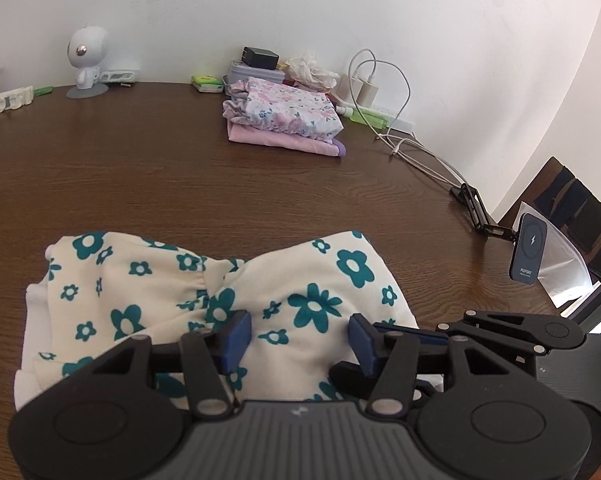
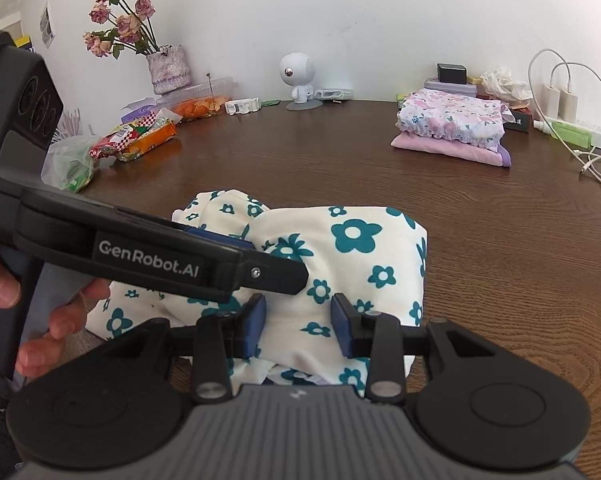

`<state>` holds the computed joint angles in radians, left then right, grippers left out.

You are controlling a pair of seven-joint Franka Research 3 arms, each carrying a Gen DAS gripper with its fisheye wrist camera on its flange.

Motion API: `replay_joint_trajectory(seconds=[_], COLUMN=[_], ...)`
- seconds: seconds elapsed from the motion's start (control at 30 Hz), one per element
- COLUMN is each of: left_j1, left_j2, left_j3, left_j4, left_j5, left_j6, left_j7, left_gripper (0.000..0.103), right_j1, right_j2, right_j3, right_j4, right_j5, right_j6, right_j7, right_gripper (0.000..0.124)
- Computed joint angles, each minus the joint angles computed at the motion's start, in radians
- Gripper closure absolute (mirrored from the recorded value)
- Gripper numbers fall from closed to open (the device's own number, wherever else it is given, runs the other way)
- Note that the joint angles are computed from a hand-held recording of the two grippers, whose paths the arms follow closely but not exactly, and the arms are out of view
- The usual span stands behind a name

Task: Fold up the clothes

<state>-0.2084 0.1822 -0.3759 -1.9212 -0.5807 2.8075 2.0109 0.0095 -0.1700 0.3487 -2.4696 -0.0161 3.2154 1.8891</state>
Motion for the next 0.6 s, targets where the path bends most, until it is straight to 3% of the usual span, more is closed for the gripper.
replay_joint_trajectory(seconds=[0.07,0.1,0.13,0.2,0.27,0.5,0.6], left_j1=[0.008,0.012,0.013,0.017,0.014,-0.069,-0.105], left_j2=[-0.011,-0.020,-0.034,-0.064,-0.092,-0.198,-0.233], left_j3=[-0.011,-0.017,-0.021,-0.035,-0.031,0.042,0.076], left_j4=[-0.002,-0.001,-0.008,-0.023,-0.027,-0.123,-0.172], left_j5=[-0.038,-0.063,-0.095,-0.210,-0.329,-0.409,-0.415], left_j6=[0.001,0.005,0.021,0.062,0.056,0.127,0.126], left_j7=[0.026,0.048,0.075,0.172,0.258,0.273,0.255], left_gripper=[0.039,0.035,0.026,0.020,0.016,0.005,0.004], right_j1=[0.073,0.061,0.030,-0.016,-0.052,0.182,0.180], right_j2=[-0.007,-0.025,-0.043,-0.081,-0.127,-0.213,-0.247], right_j3=[-0.064,-0.056,-0.028,0.015,0.050,-0.155,-0.140], right_j4=[0.004,-0.002,-0.006,-0.015,-0.033,-0.112,-0.159], right_j5=[0.065,0.035,0.025,0.010,-0.004,0.164,0.226], right_j6=[-0.011,-0.012,-0.013,-0.016,-0.011,0.005,0.029], right_j7=[-0.052,-0.026,-0.015,0.003,0.009,-0.059,-0.046], right_gripper=[0.083,0.069,0.041,0.022,0.021,0.021,0.021])
